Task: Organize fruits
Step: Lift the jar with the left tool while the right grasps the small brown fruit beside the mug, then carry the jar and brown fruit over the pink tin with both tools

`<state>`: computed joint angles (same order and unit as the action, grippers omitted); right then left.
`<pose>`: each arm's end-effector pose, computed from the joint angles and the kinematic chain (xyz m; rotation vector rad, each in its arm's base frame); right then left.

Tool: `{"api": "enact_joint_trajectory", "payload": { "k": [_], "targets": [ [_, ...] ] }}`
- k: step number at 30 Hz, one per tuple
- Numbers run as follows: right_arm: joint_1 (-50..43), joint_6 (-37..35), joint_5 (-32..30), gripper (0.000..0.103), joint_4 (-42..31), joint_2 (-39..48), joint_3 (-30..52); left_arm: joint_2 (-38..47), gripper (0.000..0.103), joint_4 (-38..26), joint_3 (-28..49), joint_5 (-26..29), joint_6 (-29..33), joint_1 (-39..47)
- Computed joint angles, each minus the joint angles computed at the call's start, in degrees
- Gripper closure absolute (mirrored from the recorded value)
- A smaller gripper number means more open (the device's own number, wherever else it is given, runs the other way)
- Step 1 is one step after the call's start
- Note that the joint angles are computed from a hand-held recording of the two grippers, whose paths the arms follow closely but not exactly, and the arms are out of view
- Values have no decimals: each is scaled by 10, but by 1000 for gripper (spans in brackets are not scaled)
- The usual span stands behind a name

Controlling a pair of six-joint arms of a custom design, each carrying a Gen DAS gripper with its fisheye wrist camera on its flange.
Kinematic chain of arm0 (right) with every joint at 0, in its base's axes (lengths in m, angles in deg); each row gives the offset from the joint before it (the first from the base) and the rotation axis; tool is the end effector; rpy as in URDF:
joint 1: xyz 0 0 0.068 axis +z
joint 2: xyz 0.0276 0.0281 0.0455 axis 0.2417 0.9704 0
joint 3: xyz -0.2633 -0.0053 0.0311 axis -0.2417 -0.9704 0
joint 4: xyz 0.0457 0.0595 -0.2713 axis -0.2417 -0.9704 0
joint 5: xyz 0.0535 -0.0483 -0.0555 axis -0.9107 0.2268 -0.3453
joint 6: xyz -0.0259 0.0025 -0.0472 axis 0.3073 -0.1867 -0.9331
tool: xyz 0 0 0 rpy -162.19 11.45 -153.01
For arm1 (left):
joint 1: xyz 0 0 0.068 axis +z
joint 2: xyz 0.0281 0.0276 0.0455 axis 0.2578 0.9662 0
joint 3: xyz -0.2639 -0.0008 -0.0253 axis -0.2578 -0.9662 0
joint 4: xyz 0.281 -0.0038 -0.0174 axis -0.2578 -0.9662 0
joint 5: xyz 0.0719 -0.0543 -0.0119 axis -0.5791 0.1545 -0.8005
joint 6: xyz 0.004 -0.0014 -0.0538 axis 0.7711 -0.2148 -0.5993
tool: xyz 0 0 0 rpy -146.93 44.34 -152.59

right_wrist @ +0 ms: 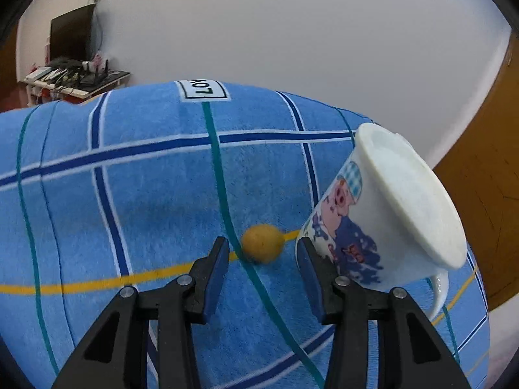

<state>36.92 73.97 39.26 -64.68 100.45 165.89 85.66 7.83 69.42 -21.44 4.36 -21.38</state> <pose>0.3703 0.1291 0.1799 0.4058 2.3477 -0.6663 0.2555 -0.1721 0.1966 0.0636 2.2974 -0.1120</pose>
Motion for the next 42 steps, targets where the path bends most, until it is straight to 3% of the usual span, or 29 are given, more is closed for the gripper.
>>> {"api": "enact_joint_trajectory", "payload": {
  "k": [5, 9, 11, 16, 20, 24, 28, 31, 35, 42],
  "targets": [
    [-26, 32, -46, 61, -15, 13, 37, 2, 51, 3, 0, -4, -2, -2],
    [-33, 64, -85, 62, 5, -10, 9, 6, 51, 2, 3, 2, -1, 2],
    [-34, 58, -97, 72, 30, -25, -12, 4, 51, 2, 3, 2, -1, 2],
    [-27, 28, -123, 74, 106, -98, -110, 2, 51, 7, -1, 0, 1, 1],
    [-38, 6, -227, 74, 218, -206, -239, 6, 51, 8, -1, -1, -1, 2],
    [-8, -2, -257, 74, 284, -299, -334, -4, 51, 21, -9, -36, -1, -8],
    [65, -4, -222, 74, 317, -381, -399, -13, 51, 37, -19, -83, 8, -23],
    [144, -23, -135, 74, 332, -420, -425, -19, 51, 39, -24, -100, 6, -28],
    [197, -58, -62, 74, 367, -409, -427, -34, 51, 43, -35, -122, 7, -36],
    [245, -53, -16, 73, 388, -400, -430, -63, 51, 48, -59, -154, 7, -55]
  ]
}}
